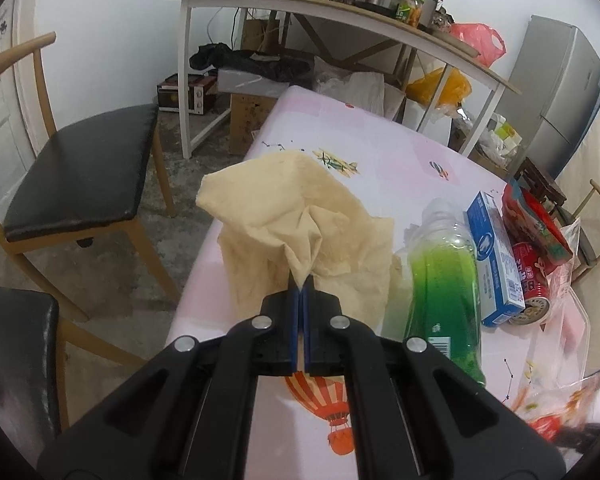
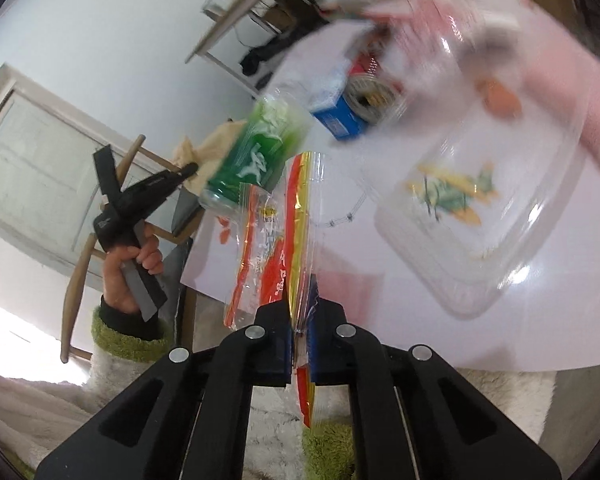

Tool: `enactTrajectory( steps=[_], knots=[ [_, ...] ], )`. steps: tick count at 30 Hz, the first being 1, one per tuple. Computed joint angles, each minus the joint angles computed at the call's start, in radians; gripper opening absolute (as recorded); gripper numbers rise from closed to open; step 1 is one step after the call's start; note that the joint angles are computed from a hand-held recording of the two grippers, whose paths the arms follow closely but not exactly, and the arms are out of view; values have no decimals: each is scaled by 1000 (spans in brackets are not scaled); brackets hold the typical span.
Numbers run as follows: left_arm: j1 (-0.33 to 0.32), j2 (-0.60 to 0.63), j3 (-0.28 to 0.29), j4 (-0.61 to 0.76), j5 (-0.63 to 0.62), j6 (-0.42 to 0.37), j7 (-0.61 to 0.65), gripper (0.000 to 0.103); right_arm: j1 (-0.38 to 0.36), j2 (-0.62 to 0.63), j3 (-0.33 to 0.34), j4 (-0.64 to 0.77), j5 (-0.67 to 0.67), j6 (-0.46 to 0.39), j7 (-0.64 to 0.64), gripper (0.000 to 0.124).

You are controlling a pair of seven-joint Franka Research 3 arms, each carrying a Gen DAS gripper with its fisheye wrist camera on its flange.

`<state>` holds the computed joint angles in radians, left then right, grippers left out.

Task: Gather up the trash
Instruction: 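Carry the paper towel and plastic bags in both tools toward the blue wastebasket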

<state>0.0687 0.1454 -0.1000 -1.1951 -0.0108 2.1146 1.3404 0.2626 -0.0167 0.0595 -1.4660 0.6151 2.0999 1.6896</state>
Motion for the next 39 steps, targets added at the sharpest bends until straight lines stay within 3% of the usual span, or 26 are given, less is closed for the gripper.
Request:
enactTrajectory(
  steps=[5, 19, 31, 39],
  knots=[
    [-7, -21, 1, -6, 33, 27, -13, 0, -1, -49, -2, -27, -53, 72, -21, 6],
    [-24, 9, -4, 71, 68, -25, -33, 0, -18, -132, -29, -128, -52, 222, -50, 6],
    [-27, 53, -7, 113, 66, -76, -38, 0, -27, -146, -39, -130, -51, 224, -42, 6],
    [-5, 111, -19, 161, -12, -186, -54, 0, -29, -152, -38, -130, -59, 214, -23, 6]
  ],
)
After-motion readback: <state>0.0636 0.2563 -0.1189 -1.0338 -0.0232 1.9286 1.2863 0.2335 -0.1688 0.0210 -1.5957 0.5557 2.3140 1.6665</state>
